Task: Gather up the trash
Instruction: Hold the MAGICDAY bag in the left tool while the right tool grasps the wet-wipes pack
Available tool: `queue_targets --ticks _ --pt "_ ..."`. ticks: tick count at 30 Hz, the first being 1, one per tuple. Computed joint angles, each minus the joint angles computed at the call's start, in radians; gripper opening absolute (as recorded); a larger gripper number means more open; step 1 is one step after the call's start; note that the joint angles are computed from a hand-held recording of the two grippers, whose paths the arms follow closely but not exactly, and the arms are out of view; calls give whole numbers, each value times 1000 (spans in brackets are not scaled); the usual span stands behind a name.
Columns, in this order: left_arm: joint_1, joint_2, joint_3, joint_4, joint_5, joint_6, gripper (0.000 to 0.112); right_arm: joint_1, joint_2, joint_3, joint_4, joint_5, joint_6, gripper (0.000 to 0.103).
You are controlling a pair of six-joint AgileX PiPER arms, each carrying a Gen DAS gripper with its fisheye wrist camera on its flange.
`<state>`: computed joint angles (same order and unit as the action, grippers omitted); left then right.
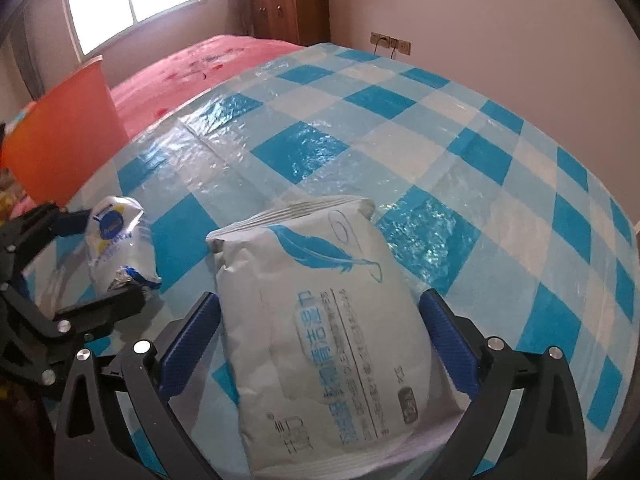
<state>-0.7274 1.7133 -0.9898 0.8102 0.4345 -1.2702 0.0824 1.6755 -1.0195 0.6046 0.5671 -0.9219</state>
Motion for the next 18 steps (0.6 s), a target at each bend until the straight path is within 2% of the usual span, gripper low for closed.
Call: queue_targets --ticks 9,13,18 --pt "13 -1 4 -35 -18 29 94 21 -23 45 4 -70 20 96" --pt "14 0 1 -35 -17 36 94 22 -52 72 -3 -86 52 82" --pt "5 2 -2 -21 -12 30 94 23 -94 120 -9 -110 96 79"
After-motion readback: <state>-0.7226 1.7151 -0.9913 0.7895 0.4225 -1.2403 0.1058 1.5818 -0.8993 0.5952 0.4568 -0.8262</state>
